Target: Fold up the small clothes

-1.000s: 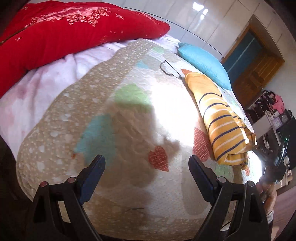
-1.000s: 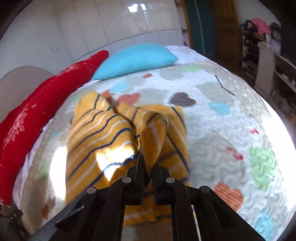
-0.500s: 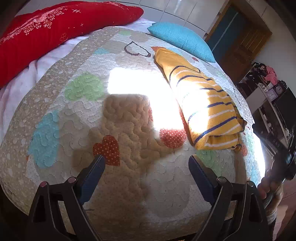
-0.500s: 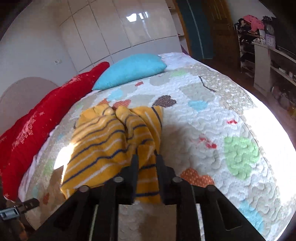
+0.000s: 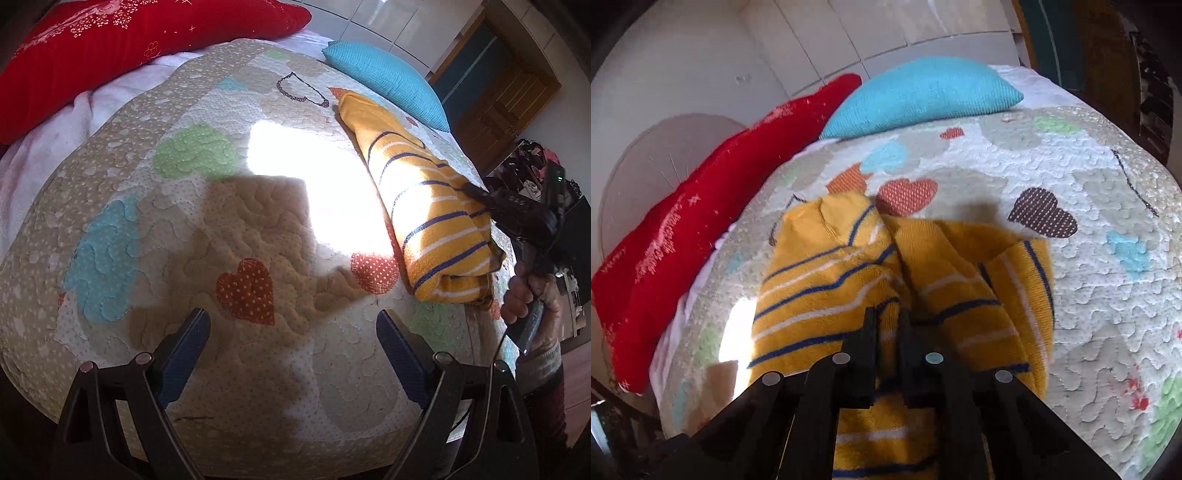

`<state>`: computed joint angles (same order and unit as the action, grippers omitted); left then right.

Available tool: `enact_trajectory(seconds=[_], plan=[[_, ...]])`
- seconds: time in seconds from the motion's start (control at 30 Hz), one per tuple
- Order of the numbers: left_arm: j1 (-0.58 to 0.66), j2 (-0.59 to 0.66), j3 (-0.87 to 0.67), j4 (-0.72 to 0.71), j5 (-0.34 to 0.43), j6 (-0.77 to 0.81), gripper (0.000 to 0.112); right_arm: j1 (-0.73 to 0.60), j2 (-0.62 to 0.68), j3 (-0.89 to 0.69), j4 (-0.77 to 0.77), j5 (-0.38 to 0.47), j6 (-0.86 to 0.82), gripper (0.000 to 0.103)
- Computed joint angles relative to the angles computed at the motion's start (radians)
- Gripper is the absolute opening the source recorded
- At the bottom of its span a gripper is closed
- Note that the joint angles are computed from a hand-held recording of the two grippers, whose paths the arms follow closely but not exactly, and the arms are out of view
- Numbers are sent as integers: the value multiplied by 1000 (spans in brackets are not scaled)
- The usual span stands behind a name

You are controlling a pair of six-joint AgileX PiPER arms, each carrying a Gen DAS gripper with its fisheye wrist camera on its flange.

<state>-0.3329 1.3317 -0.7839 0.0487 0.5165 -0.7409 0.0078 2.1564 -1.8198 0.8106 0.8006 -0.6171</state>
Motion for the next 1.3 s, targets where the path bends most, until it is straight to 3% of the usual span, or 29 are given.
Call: enact_trajectory(seconds=[0.17,0.3,0.4,0.5,0.57,0.6,0.63,0.7,0.77,0.8,0.83,0.87,0.93,1.07,1.17,1.3], plan=[[-27,43,-29,-37,-25,30,91,-133,-228,305,221,-86,-183,6],[-88,113,-84,-53,-32,48,91,-169,-285,444,103,-197,-161,1],[-131,159,-132,-67,-16,63,91,-185,-239,459,16,-167,-115,2],[-173,159,-156,-1,0,5,91,-255,-248,501,212,-103,-252,4],[-184,153,-165,26,17,-19,91,-278,-246,471,295,-42,-298,33],[-185,149,-166,30,24,-24,91,-274,-245,449,323,-21,-315,63],[-184,143,-164,38,28,-34,91,-267,-239,423,357,5,-339,75],[-183,132,-161,57,36,-59,91,-230,-207,347,366,51,-348,77],[-179,121,-155,58,39,-72,91,-157,-162,268,264,37,-304,77],[-179,116,-152,55,40,-75,91,-118,-134,231,176,25,-262,72],[-179,112,-149,56,42,-77,91,-86,-107,205,96,25,-223,29],[-180,111,-150,60,45,-76,91,-71,-73,180,57,53,-204,6],[-183,103,-149,71,54,-77,91,-102,-43,167,97,134,-179,8],[-154,115,-155,17,48,-6,91,-268,-128,307,318,282,-289,7],[-148,153,-172,-15,17,23,91,-325,-207,456,316,240,-347,7],[-160,231,-233,-115,0,124,91,-327,-151,543,277,169,-368,9]])
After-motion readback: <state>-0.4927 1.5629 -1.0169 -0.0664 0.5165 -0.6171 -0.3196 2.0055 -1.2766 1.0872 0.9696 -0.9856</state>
